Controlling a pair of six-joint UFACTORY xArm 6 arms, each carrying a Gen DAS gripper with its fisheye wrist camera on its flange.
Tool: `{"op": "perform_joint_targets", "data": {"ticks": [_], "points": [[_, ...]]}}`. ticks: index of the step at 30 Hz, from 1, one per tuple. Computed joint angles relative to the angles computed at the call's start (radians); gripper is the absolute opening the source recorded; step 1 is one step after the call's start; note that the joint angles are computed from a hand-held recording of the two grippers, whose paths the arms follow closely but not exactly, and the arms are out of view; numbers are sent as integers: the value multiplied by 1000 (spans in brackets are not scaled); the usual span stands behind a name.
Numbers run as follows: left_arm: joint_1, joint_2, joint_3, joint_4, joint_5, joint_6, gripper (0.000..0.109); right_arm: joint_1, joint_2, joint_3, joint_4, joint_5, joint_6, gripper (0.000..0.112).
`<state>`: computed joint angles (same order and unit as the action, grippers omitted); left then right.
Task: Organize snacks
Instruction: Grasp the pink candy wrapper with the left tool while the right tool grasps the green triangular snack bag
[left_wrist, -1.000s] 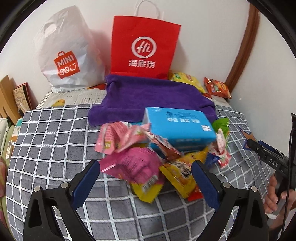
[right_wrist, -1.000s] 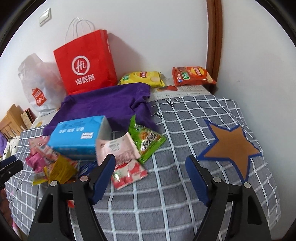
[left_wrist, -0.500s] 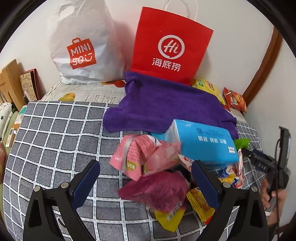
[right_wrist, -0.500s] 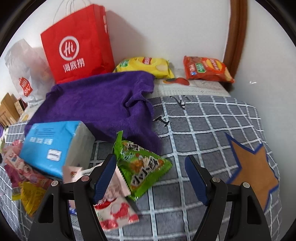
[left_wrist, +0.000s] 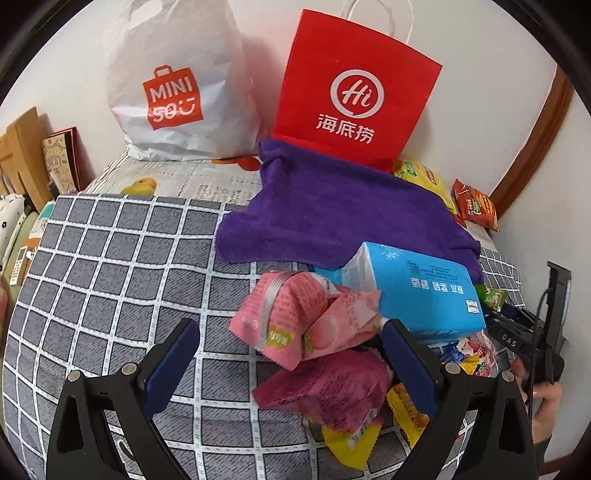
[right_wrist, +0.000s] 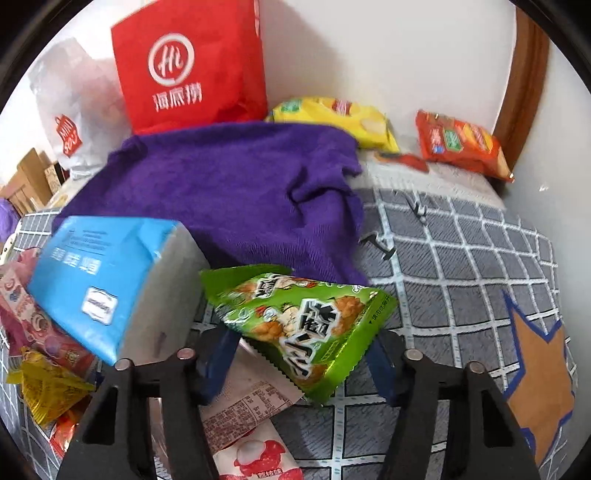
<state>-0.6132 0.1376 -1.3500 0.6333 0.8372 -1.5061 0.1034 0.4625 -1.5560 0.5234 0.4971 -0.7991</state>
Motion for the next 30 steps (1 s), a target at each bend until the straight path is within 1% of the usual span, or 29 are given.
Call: {"op": "perform_joint_targets", "data": {"ticks": [4,7,12,16,20,24,25,26,27,29,30], "points": [[9,-24,35,-22,-25,1,99,-10,-33,29,59,-13,-29,57],[13,-32,42,-23,-20,3,99,-20,-59,52,89,-27,-36,57],[42,-45,53,-25,-38,16,99,-40,-128,115,141,-50,-73,57],[81,-12,28,-72,-66,96,99,-53,-188,178,170,-66,-98,57],[117,28,15,-145,-136,179,98,-64,-236,234,174,-65,-98,57],[128,76,-12,-219,-178,275,94,-61,-272,287,165,-86,-92,57],[129,92,-25,-236,-176,295,89,-60,-281,300,162,-90,-90,57],[130,103,-33,-248,-172,307,79,-58,-289,312,157,-93,-85,57],[131,108,-32,-258,-180,312,73,-56,-297,323,152,-94,-81,57],[133,105,-23,-254,-188,305,55,-52,-309,342,139,-100,-74,57],[133,102,-20,-252,-180,310,51,-50,-316,353,133,-103,-70,57]]}}
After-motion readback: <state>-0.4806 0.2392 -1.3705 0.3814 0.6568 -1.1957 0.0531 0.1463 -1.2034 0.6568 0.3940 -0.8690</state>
